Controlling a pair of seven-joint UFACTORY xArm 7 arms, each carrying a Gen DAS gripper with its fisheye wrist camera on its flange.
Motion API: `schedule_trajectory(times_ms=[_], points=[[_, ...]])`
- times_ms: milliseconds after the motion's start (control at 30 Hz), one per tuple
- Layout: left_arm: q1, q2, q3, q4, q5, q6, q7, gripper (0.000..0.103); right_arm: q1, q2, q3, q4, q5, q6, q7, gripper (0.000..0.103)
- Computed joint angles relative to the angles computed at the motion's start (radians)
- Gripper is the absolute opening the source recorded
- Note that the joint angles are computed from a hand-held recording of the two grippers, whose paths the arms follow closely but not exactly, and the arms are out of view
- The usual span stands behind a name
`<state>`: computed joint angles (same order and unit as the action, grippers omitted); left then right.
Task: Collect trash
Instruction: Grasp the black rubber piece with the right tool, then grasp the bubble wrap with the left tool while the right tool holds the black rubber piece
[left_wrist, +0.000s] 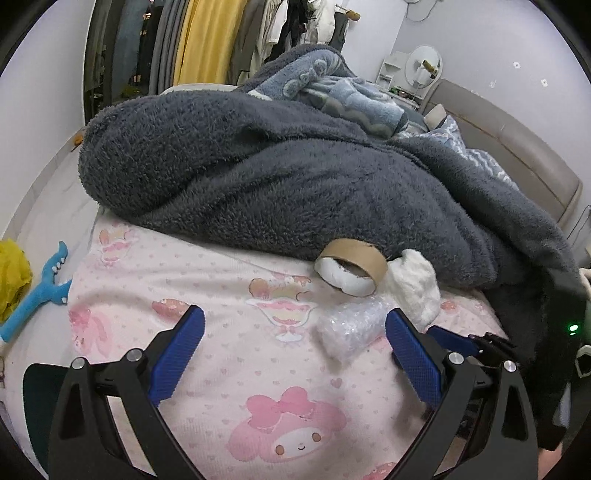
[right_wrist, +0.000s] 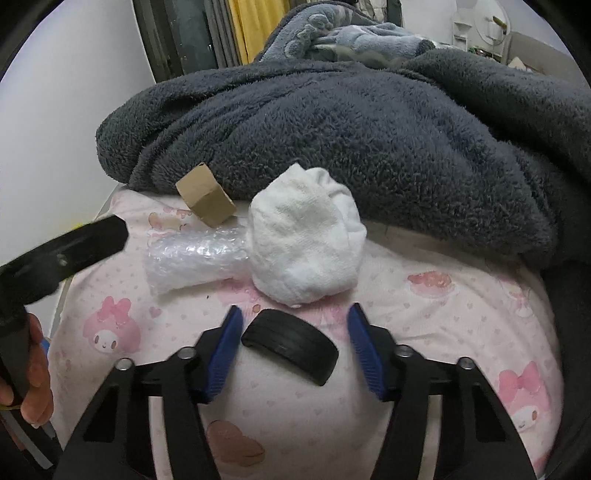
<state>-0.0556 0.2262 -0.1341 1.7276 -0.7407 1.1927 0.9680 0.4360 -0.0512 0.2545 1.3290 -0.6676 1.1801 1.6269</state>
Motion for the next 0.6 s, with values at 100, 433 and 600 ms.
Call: schedule_trajectory(times_ms=[100,433,600], points=[[-0.006,-0.004,0.000,-0.009,0.008,-0.006,-0.015,0.100,-0.002,-0.017,-0.001,-0.020,0.002,-0.016,0.002,0.048],[-0.044,-0.053,-0.003,-0.084,0.040,-0.046,-0.041,0.100,-0.041,-0.108,0.034,-0.092,0.010,-0.061,-0.003,0.044],[-0.067,-0.074,-0.004,-0.116,0.044,-0.062,-0.050,0.100,-0.065,-0.154,0.045,-0.144,0.026,-0.110,0.008,0.042]])
